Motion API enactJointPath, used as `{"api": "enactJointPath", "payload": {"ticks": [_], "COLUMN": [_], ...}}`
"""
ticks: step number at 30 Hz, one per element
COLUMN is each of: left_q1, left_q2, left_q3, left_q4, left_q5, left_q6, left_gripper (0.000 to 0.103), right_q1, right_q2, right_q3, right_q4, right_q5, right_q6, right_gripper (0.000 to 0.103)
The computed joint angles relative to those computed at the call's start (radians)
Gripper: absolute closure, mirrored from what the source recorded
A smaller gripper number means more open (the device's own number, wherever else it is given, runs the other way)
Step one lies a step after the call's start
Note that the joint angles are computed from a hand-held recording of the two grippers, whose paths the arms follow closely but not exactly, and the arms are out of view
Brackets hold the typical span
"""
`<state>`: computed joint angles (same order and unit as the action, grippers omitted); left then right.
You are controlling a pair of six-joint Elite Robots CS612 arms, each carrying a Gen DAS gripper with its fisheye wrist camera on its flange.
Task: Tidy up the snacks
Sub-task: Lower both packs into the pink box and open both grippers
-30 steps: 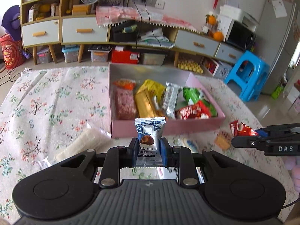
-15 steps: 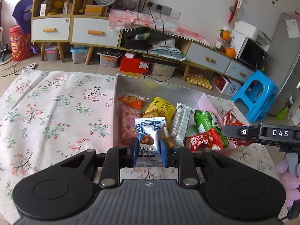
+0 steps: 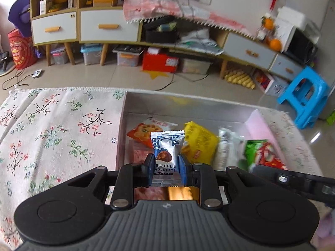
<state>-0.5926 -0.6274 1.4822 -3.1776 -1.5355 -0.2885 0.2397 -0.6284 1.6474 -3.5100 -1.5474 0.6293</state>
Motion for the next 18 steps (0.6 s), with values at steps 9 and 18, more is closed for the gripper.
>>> {"api": "enactJointPath", "payload": {"ticks": [9,18], "left_q1": [-0.008,-0.016], "left_q2": [0.013,0.022], "left_q3": [-0.034,-0.044], "left_q4": [0.031,0.007], "left_q5": [0.049,0.08], "left_q6": [0.035,0.016], "left_gripper": [0.081,0.074], "right_q1": [-0.006,-0.008], "right_q2": [0.008,0.008], "right_q3": [-0.005,0.0], "right_q4": [-0.013,-0.049], "right_q5": [-0.01,-0.029], "right_q6": [0.019,0.034], "right_gripper": [0.067,0.059]}}
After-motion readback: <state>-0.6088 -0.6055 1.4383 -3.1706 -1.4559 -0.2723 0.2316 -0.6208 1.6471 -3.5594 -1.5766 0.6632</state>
